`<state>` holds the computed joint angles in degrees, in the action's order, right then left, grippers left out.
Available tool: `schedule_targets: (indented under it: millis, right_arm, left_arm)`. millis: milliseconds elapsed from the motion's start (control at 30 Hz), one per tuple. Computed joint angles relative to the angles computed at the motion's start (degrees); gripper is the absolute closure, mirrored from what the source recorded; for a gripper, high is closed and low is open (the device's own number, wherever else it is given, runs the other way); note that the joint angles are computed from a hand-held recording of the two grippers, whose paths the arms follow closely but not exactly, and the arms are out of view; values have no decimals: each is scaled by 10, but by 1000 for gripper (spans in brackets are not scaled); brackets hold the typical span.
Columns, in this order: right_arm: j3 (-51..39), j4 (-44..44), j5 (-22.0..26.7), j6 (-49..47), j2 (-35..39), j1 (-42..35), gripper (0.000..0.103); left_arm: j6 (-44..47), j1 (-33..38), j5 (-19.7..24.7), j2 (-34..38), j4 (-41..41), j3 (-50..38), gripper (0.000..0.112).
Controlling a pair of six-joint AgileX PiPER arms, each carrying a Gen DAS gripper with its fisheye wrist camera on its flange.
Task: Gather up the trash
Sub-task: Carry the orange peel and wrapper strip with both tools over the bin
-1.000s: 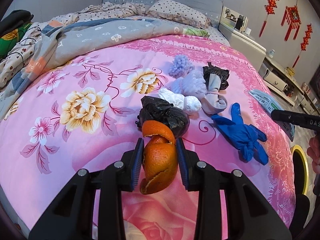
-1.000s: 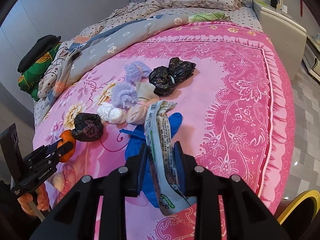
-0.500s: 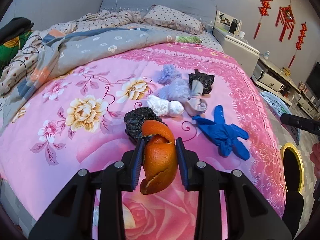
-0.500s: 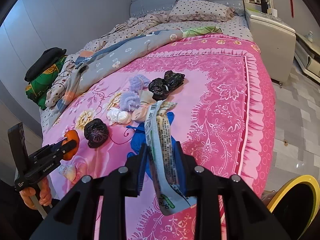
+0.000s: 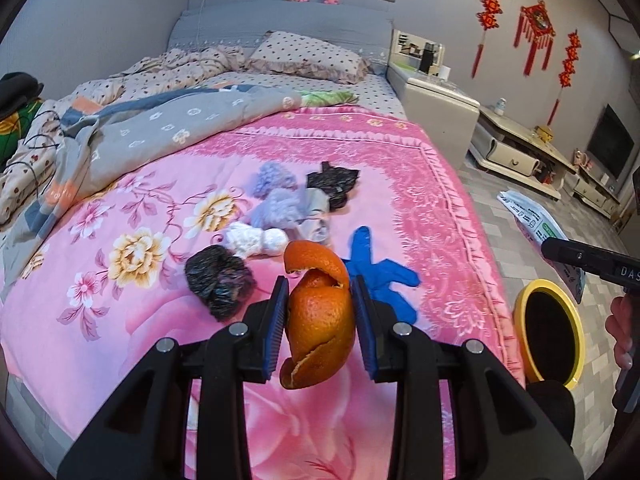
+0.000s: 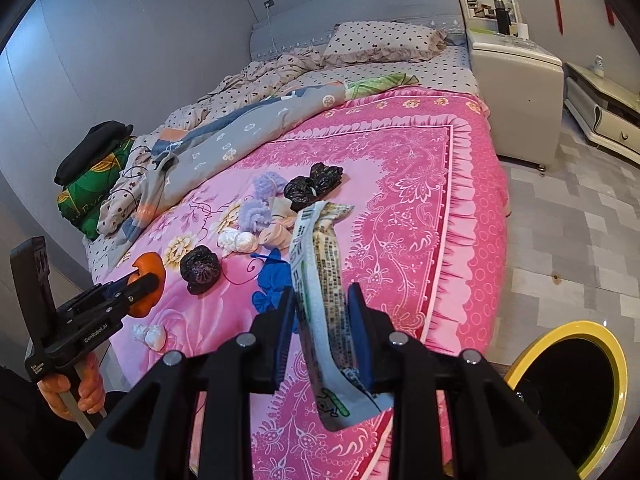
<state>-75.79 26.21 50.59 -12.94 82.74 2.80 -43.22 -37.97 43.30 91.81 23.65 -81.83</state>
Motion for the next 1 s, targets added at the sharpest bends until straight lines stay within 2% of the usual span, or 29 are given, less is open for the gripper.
schedule_targets:
  millis: [433,667,1000]
  right_arm:
    - [30,38,51,-61,-86,-127,77]
    - [47,83,90,-120,-116,-227,77]
    - [62,143,147,-209,-124,-380,77]
  left_arm:
    - [0,-108,60,72,13,-148,82]
    - [22,-152,90,130,-1,-245,82]
    - [75,-203,163,267,-42,-464,82]
